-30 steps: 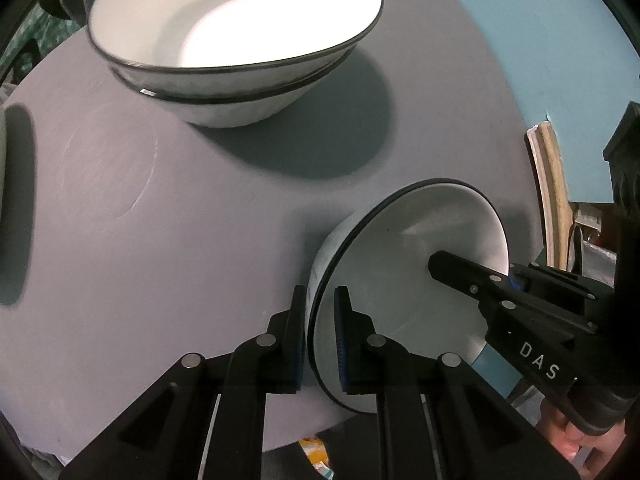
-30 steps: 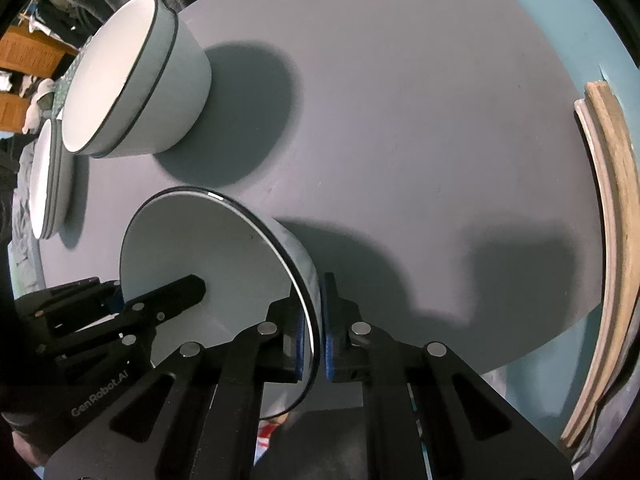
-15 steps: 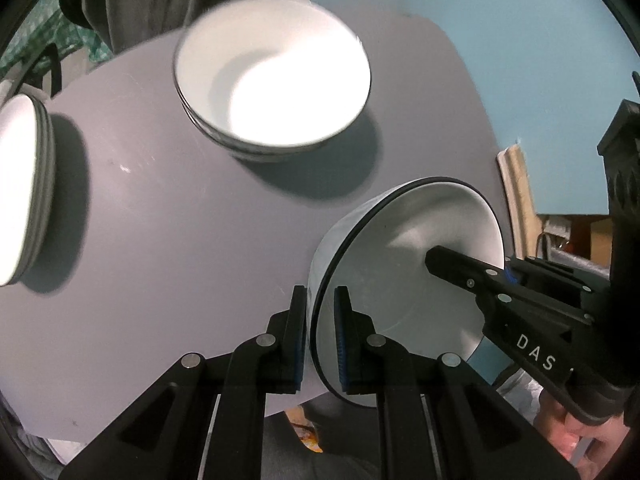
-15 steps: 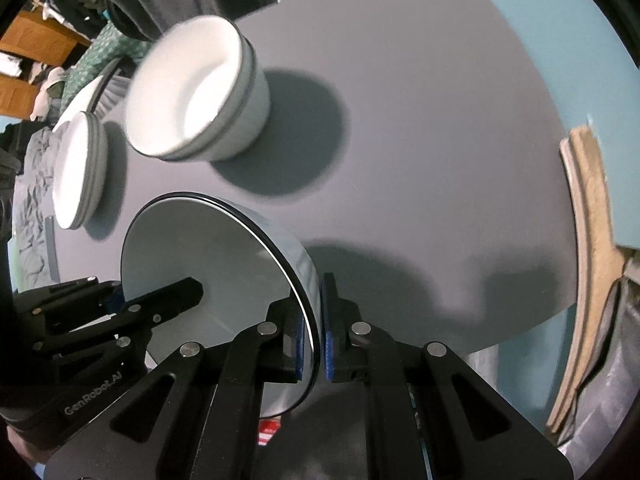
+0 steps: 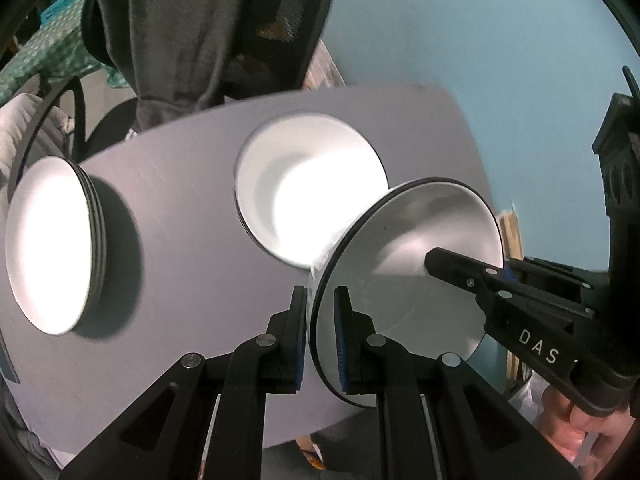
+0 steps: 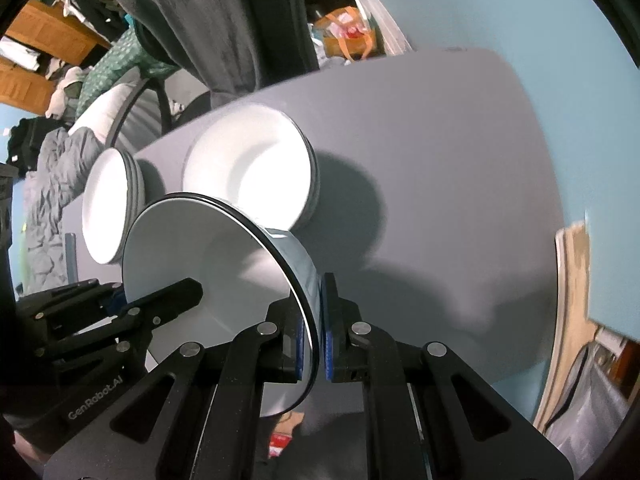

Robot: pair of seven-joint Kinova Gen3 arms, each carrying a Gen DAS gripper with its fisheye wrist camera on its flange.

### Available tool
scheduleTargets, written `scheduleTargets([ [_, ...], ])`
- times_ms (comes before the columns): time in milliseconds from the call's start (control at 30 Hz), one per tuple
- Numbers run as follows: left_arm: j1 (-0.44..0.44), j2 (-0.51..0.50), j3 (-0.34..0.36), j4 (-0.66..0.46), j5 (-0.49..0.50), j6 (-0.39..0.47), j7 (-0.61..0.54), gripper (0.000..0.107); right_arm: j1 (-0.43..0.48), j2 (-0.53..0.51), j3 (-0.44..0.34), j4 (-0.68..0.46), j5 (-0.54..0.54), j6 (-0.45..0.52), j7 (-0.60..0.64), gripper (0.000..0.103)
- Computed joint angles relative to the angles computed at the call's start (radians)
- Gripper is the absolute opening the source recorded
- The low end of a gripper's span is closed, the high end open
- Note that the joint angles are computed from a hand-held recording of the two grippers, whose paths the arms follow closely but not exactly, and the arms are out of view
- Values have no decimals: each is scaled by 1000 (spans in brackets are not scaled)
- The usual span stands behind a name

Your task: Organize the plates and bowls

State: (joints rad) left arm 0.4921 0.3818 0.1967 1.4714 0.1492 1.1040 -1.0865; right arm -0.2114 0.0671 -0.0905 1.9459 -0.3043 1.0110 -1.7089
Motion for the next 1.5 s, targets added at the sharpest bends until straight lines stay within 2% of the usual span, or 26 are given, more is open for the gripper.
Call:
scheduleTargets([
  [133, -11, 23, -13, -28, -14, 6, 0, 12, -23, 56, -13, -62, 2, -7, -31, 8],
  [400, -38, 91, -30, -76, -26, 20, -11, 12, -8, 161, -14, -167, -8, 31, -4, 8],
  [667, -41, 144, -38, -120, -34, 50, -11, 12, -6, 226, -16, -225, 8, 67, 3, 8],
  [1033, -33, 148, -40, -125, -51, 48, -28, 12, 12, 253, -19, -239, -8, 103, 25, 8],
  [1300, -45, 160, -35, -155, -36, 92, -52, 12, 41, 269, -16, -259, -46, 148, 39, 9],
  [1367, -35, 156, -46, -163, -50, 102, -38, 15, 42, 267, -15, -262, -47, 155, 40, 9],
  [1433, -27, 145, -55, -163, -71, 105, -24, 23, 43, 263, -13, -262, -48, 158, 38, 10],
  [1500, -49, 132, -48, -146, -51, 87, -36, 24, 43, 257, -13, -264, -49, 160, 38, 12],
])
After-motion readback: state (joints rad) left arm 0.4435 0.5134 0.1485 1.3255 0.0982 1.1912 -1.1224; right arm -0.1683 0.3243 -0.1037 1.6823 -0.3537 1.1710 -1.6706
